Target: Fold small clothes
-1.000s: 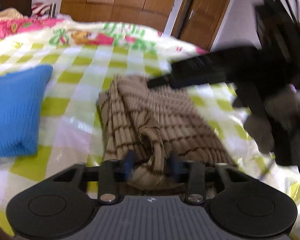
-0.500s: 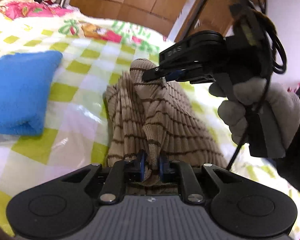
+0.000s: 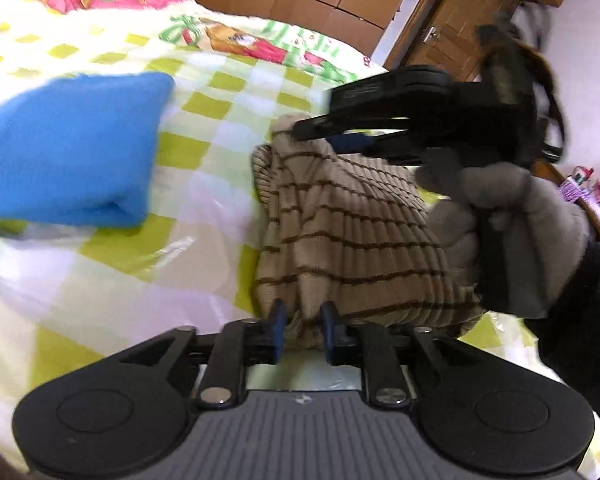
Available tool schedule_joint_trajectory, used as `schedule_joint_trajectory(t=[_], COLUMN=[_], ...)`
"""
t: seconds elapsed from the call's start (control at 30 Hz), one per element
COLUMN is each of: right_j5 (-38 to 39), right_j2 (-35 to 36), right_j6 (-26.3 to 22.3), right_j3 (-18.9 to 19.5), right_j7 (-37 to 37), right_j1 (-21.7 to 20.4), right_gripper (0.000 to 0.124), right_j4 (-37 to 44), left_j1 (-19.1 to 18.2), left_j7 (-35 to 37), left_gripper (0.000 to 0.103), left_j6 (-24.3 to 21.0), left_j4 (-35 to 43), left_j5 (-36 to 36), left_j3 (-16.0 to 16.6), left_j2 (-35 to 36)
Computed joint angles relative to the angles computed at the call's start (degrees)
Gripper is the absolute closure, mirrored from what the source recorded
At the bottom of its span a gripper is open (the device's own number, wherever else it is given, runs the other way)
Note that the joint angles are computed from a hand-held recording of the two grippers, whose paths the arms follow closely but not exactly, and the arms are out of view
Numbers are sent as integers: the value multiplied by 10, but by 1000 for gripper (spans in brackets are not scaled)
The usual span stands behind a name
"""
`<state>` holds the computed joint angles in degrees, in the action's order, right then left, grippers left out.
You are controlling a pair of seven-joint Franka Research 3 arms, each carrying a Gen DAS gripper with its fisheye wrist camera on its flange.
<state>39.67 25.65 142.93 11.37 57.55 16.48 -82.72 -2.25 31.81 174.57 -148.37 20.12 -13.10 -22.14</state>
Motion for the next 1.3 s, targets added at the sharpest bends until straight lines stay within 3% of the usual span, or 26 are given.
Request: schedule_joint_trajectory(t=[0.1, 0.2, 0.33, 0.43, 0.5, 0.57, 0.63, 0.73, 0.8, 0.87, 0.9, 1.07, 1.2, 1.3], right_j5=[89, 165, 207, 187, 158, 152, 165, 177, 154, 156, 149, 105, 99, 73], right_j2=[-43, -85, -145, -176, -190, -194, -188, -182, -190, -192, -194, -201, -233, -259], right_j6=[-1, -4, -1, -12, -11, -33, -76, -92, -68, -85, -88, -97, -86, -46], right_j3=[25, 19, -20, -50, -64, -74, -80, -78, -76, -77, -78, -80, -86, -89], right_j7=[-69, -124, -144, -122, -99, -84, -61, -67, -85, -88, -87, -74, -86, -99], right_j1=[-38, -59, -68, -68, -65, -68, -75, -76, -67, -68, -67, -61, -61, -55], right_gripper=[88, 87, 81, 78, 77, 77, 77, 77, 79, 80, 81, 82, 79, 79], right_j4=[-43, -82, -154, -204, -233, -248, -250, -259, -273, -276, -279, -288, -299, -317], left_j1=[13, 31, 78, 116, 104, 66, 69, 39, -2, -21, -31, -43, -48, -36], left_j7=[-6, -21, -35, -54, -34, 68, 171, 208, 155, 133, 125, 138, 81, 21], left_gripper=[66, 67, 66, 66, 65, 65, 65, 65, 70, 75, 79, 81, 78, 75], left_j6=[-60, -87, -48, -2, 12, 34, 42, -26, -47, -9, -15, -31, -23, -26], left_j4=[7, 18, 73, 150, 212, 263, 308, 365, 365, 343, 343, 349, 300, 248], left_j5=[16, 48, 131, 207, 218, 138, 62, 56, 111, 132, 137, 125, 161, 216], left_j3=[-17, -31, -61, -82, -67, -37, -51, -31, 22, 58, 71, 82, 99, 92], left_j2=[-28, -46, -8, 79, 153, 220, 280, 334, 343, 337, 334, 330, 275, 216])
